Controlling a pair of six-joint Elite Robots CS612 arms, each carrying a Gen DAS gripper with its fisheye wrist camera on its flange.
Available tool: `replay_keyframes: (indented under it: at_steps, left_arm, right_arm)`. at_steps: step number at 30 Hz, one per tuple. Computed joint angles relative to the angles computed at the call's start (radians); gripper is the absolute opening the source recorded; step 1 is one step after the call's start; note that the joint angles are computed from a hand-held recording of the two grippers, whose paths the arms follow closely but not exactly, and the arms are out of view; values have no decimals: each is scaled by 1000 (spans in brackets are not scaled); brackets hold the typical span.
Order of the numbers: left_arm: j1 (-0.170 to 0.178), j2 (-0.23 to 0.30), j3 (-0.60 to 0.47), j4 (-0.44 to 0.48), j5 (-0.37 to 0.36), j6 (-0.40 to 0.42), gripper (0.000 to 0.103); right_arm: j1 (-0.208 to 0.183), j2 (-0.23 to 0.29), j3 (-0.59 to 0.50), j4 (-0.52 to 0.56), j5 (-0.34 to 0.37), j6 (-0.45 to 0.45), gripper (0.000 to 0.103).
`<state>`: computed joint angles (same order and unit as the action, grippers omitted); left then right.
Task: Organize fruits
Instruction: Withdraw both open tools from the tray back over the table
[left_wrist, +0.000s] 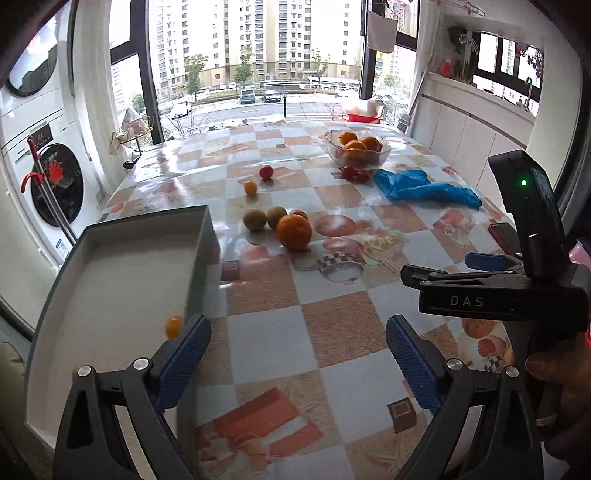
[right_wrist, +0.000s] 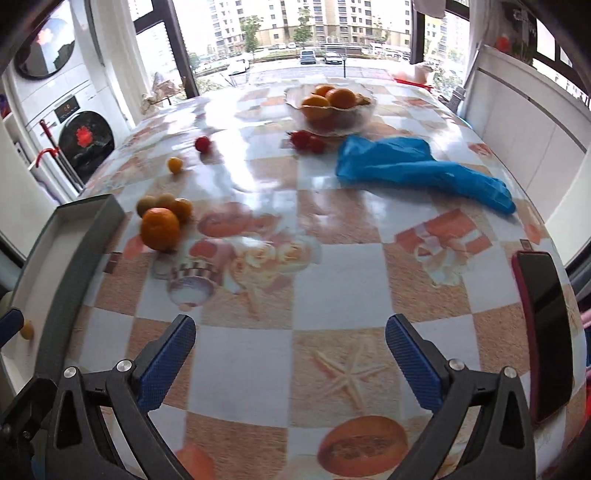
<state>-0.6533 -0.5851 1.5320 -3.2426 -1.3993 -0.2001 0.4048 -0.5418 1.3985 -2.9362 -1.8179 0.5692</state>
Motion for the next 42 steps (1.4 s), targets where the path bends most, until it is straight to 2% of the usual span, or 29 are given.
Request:
replay_keyframes:
  at_steps: [1,3,5,7,10,13,42]
  left_arm:
    - [-10,14,-20,22,23,0,96]
    - [-27,43,-54,59,82,-7,96]
    - [-31,63,-85,98,98,-34,96]
    - [-29,76,-108,140,93,-60,96]
    - [-22,82,-115,142,76,-83,97]
    - [-12,89,-125,146,41,-130,102]
    - [-18,92,-124,141,57,-133,103]
  right_arm:
    - [-6,-1,10,7,-12,12,103]
    - [-4,-2,25,5,-85,-3,103]
    - [-8,-2,39,-33,-77,-8,103]
    - [-3,0,34,-25,-97,-19,103]
    - [0,-3,49,-45,-101,-17,103]
    - [0,-4,51,-45,-100,-16,103]
    - [0,-6,54,-47,-101,-18,103]
